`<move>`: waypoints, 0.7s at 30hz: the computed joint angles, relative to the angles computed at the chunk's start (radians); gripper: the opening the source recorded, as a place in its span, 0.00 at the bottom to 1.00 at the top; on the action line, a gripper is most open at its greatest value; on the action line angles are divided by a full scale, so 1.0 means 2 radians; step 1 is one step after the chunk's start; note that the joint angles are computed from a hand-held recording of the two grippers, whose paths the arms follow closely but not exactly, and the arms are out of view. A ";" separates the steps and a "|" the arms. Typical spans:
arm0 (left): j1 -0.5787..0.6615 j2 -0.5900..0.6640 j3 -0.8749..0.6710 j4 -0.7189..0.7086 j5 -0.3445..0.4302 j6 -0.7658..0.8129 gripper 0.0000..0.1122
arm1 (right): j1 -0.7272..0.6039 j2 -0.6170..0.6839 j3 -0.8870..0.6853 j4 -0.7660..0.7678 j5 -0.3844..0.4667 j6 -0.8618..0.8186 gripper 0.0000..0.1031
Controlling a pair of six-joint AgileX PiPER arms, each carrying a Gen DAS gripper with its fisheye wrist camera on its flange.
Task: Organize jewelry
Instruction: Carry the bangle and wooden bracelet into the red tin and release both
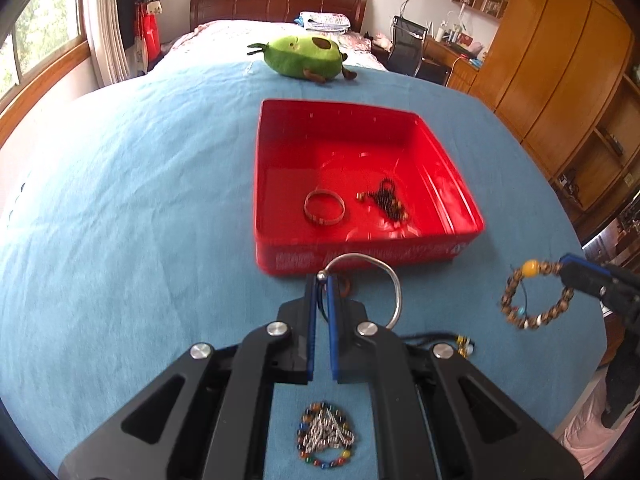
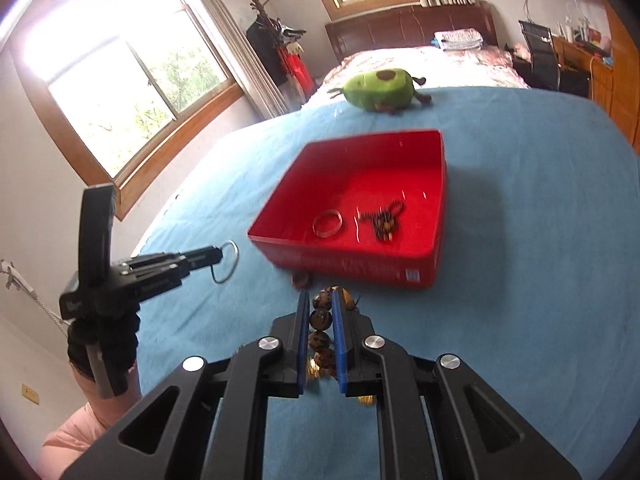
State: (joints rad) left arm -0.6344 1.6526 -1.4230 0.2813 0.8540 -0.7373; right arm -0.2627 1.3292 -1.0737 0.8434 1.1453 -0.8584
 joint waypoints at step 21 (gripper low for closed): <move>0.089 0.253 -0.299 -0.082 0.074 0.116 0.03 | 0.140 0.267 -0.216 -0.039 -0.125 0.103 0.11</move>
State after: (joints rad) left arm -0.4561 2.1594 -2.0213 0.1174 1.0024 -0.5047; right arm 0.0178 1.8634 -1.5056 0.7650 0.8960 -0.6530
